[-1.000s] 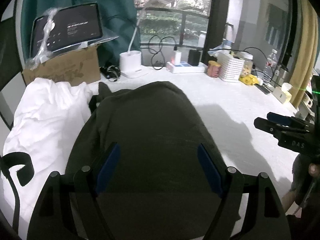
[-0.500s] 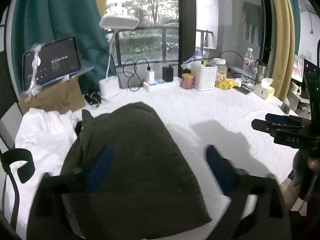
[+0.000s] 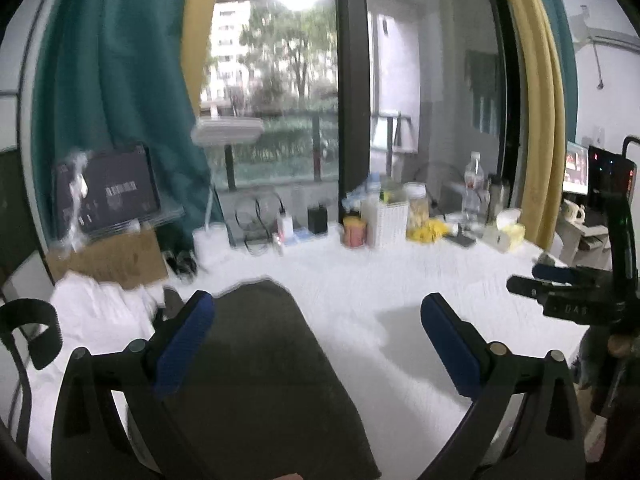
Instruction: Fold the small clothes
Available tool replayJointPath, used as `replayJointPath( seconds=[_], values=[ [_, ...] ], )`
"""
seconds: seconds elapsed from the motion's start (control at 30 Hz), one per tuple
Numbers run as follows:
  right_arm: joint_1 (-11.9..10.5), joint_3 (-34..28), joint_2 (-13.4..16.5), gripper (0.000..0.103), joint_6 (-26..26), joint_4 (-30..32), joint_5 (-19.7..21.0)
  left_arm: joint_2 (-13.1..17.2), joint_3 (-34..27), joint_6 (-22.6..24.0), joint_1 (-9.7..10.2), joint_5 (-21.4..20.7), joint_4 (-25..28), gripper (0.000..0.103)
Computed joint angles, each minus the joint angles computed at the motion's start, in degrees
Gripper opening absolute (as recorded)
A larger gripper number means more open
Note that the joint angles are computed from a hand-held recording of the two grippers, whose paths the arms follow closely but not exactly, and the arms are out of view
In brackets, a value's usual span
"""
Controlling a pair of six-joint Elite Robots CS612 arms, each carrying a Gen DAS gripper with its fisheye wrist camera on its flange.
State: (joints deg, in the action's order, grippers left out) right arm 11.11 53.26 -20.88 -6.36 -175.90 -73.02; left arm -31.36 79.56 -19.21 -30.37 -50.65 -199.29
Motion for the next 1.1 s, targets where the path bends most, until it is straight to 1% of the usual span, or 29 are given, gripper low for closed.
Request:
replayJointPath(
  seconds=[0.1, 0.23, 0.33, 0.37, 0.43, 0.47, 0.57, 0.7, 0.83, 0.97, 1.1],
  values=[
    [0.06, 1.18, -0.72, 0.074, 0.24, -2.7, -2.16, -0.23, -0.12, 1.86, -0.3, 1.58, -1.48, 0.101],
    [-0.3, 2.67, -1.64, 0.074, 2.08, -6.0, -1.97, -0.21, -0.74, 4.17, -0.78, 4.19, -3.56, 0.101],
    [-0.45, 3.95, -2.53, 0.074, 2.95, -8.67, -2.7, -0.45, -0.63, 4.82, -0.94, 4.15, -5.44, 0.101],
    [-0.47, 4.31, -2.8, 0.074, 3.1, -9.6, -3.12, -0.61, -0.57, 4.72, -0.93, 3.89, -5.31, 0.101],
    [-0.55, 4.74, -3.2, 0.074, 3.33, -10.96, -3.38, -1.59, -0.09, 2.72, -0.78, 2.59, -1.91, 0.101],
    [-0.61, 4.96, -3.41, 0.074, 3.4, -11.5, -3.42, -1.77, -0.02, 2.47, -0.83, 2.56, -1.61, 0.101],
    [-0.71, 5.61, -4.04, 0.074, 3.5, -13.65, -3.81, -1.85, -0.13, 3.54, -1.23, 3.98, -2.97, 0.101],
    [-0.96, 5.98, -4.68, 0.074, 3.83, -15.28, -2.98, -2.43, 0.46, 4.34, -1.32, 2.52, -5.77, 0.101],
    [-0.99, 6.56, -5.4, 0.074, 3.88, -17.25, -3.38, -2.81, 0.51, 7.44, -1.6, 3.4, -8.62, 0.101],
    [-0.94, 7.37, -6.24, 0.074, 3.82, -19.66, -3.54, -3.16, 0.75, 7.88, -1.49, 3.28, -10.9, 0.101],
    [-0.73, 7.71, -6.83, 0.074, 3.73, -21.76, -3.68, -3.26, 0.64, 8.04, -1.68, 6.04, -11.87, 0.101]
  ],
)
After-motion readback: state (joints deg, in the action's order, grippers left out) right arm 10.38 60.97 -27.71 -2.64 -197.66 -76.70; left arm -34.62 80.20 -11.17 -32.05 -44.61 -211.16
